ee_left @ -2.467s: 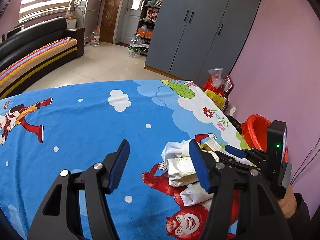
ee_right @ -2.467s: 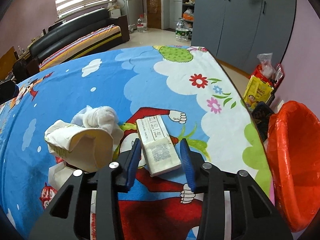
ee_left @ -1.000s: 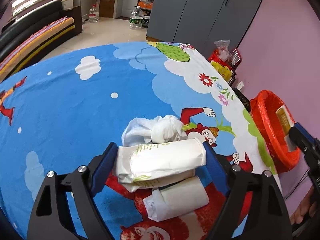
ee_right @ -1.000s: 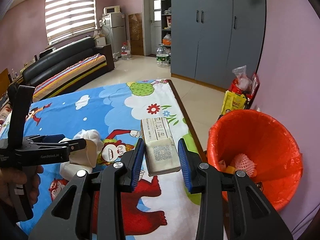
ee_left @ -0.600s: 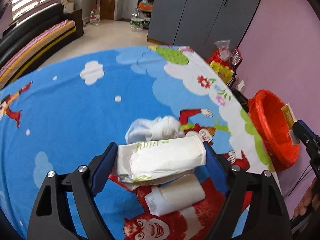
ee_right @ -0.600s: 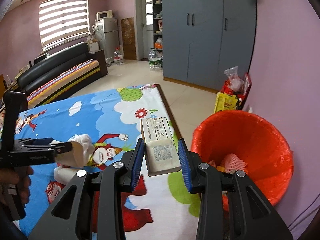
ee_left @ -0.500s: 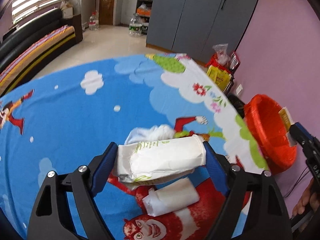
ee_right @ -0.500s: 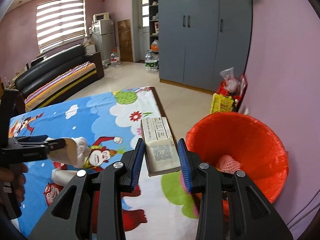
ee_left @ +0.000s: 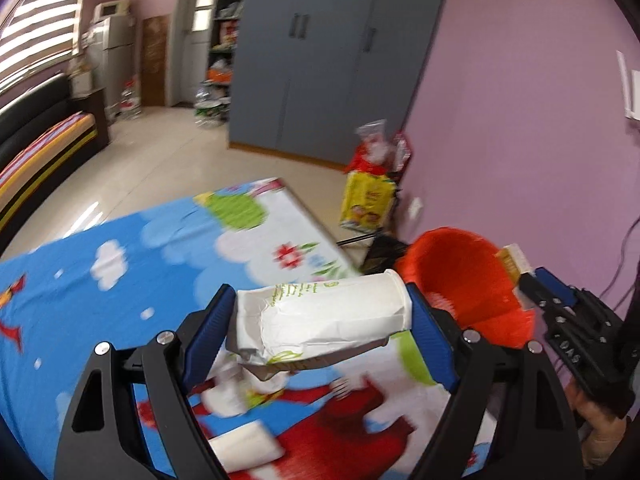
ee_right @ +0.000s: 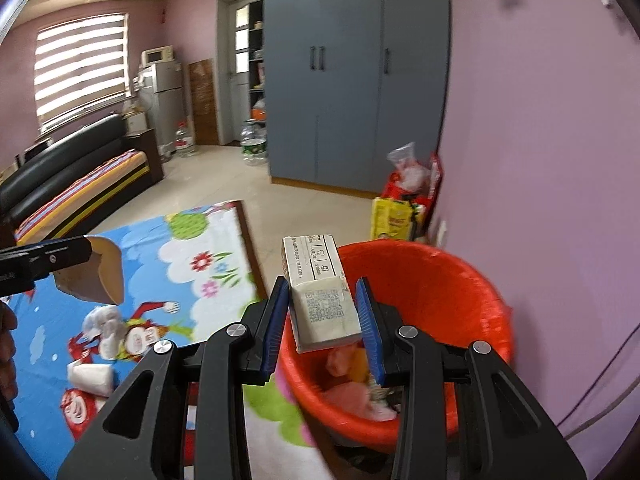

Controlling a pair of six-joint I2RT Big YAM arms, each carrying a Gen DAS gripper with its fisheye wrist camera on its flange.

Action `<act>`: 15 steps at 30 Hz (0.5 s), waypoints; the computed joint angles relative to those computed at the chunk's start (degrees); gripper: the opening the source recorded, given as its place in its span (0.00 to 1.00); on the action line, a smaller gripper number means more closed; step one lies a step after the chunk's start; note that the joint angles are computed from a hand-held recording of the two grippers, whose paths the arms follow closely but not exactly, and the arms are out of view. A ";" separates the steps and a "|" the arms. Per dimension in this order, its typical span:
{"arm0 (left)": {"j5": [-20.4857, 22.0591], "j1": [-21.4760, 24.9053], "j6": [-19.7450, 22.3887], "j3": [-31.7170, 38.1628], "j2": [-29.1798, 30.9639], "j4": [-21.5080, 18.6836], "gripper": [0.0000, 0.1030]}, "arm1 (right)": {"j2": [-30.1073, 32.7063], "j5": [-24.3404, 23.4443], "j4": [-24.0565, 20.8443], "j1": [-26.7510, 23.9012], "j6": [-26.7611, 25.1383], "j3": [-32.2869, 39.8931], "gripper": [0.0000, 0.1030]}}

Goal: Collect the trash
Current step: 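Carry paper roll and carton over the bucket and open both tools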

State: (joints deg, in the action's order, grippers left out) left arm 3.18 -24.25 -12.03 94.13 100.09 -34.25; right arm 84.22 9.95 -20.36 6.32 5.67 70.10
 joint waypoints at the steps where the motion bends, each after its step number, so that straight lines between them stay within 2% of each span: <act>1: 0.35 -0.55 0.25 1.39 0.82 -0.34 0.79 | -0.03 0.21 -0.05 -0.50 0.04 0.05 0.33; 8: 2.28 -3.72 1.34 10.45 6.74 -3.03 0.79 | 0.29 1.63 0.39 -3.30 0.56 0.18 0.33; 15: 4.01 -5.94 1.49 19.84 12.81 -6.13 0.79 | 0.95 0.98 1.28 -5.92 0.95 0.44 0.33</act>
